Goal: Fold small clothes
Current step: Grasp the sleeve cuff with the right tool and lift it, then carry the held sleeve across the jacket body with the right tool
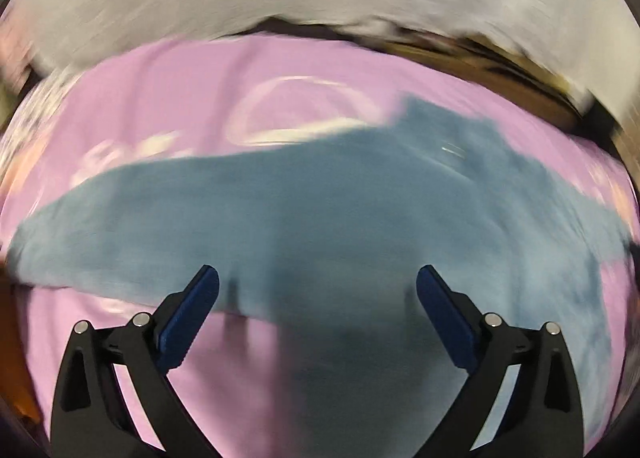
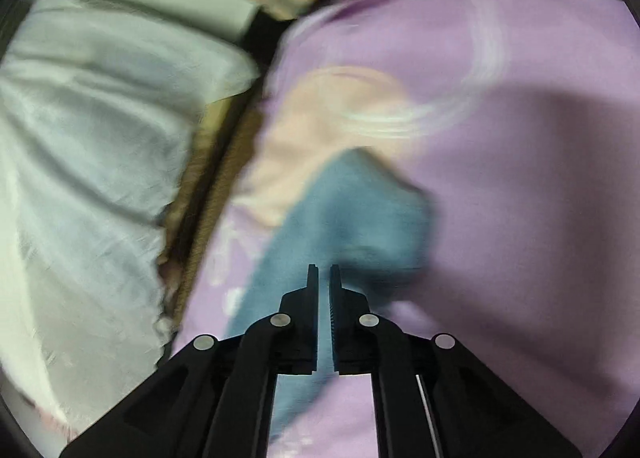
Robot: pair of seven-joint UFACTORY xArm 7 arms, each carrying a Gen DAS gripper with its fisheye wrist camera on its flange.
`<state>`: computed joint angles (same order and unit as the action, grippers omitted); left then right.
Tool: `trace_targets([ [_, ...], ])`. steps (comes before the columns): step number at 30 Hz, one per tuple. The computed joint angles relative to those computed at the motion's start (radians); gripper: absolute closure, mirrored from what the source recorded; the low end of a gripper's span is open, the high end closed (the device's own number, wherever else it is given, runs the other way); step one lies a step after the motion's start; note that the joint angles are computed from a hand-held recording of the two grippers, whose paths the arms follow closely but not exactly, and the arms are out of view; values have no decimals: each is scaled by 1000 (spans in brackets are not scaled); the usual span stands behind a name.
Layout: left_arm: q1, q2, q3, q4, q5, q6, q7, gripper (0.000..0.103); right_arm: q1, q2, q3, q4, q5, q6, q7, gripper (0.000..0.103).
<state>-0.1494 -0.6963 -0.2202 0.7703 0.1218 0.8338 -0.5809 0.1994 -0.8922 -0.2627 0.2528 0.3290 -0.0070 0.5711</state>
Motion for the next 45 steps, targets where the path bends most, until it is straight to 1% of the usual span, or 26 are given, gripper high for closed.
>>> trace_targets([
  [3,93,-18,36,-24,50,3,-37,6,38,84,-4,78,-36,44,-53,77],
  [4,136,-9,41,-29,81,20,-49,6,31,103,-1,92,-38,66,-61,71],
  [5,162,1,40,-34,101,41,-61,6,-5,139,25,106,-35,99,-48,70],
  [6,176,4,45,-48,113,50,-68,6,-11,153,15,100,-22,109,-44,74],
  [7,176,15,60,-61,111,45,-60,6,24,166,-24,95,6,85,-59,90],
  [8,185,5,41,-86,151,15,-62,5,48,153,-62,71,32,56,-71,99],
  [10,212,18,-28,-70,227,45,-100,5,117,105,-133,41,77,10,-90,103],
  [11,226,28,-77,-48,280,85,-126,5,101,68,-120,22,80,7,-88,99],
  [12,218,27,-85,-40,297,97,-139,5,69,44,-79,14,73,12,-78,95],
  [14,156,4,-58,-23,260,77,-131,5,-3,-27,-6,-8,53,43,-60,81],
  [15,134,-5,-55,-12,245,63,-132,5,-42,-66,27,-19,47,65,-41,68],
  [16,118,-20,-64,-1,240,56,-137,5,-78,-102,56,-29,42,90,-21,63],
  [18,98,-14,-107,57,247,48,-147,5,-157,-157,105,-35,19,163,15,63],
  [20,42,36,-136,130,210,27,-131,5,-248,-205,146,-51,-11,231,52,63],
  [22,-19,145,-168,228,166,18,-105,5,-277,-215,126,-70,-19,245,68,63],
  [24,-60,237,-206,297,162,11,-115,5,-240,-188,73,-80,-6,208,58,63],
  [27,-87,426,-314,439,263,44,-199,5,-194,-109,38,-69,16,137,55,65],
  [30,-131,607,-387,567,381,92,-283,5,-147,-87,-19,-78,34,75,33,65],
  [32,-171,713,-390,635,420,115,-304,5,-98,-66,-66,-79,45,15,12,65],
  [34,-225,810,-386,706,472,185,-339,5,-39,-34,-116,-69,45,-43,-12,65],
  [35,-281,869,-349,746,481,239,-348,4,-6,-15,-147,-65,37,-74,-33,65],
  [36,-294,889,-338,749,479,251,-368,4,-3,-2,-149,-60,31,-80,-38,70],
  [37,-277,884,-349,727,482,221,-393,4,-17,14,-135,-54,26,-72,-36,79],
  [38,-273,855,-338,688,479,173,-411,4,-12,18,-136,-53,23,-75,-37,85],
  [39,-282,845,-322,680,463,167,-396,4,8,19,-148,-53,25,-93,-37,93],
  [45,-318,718,-241,564,393,62,-413,4,7,-68,-112,-74,-8,-129,-28,94],
])
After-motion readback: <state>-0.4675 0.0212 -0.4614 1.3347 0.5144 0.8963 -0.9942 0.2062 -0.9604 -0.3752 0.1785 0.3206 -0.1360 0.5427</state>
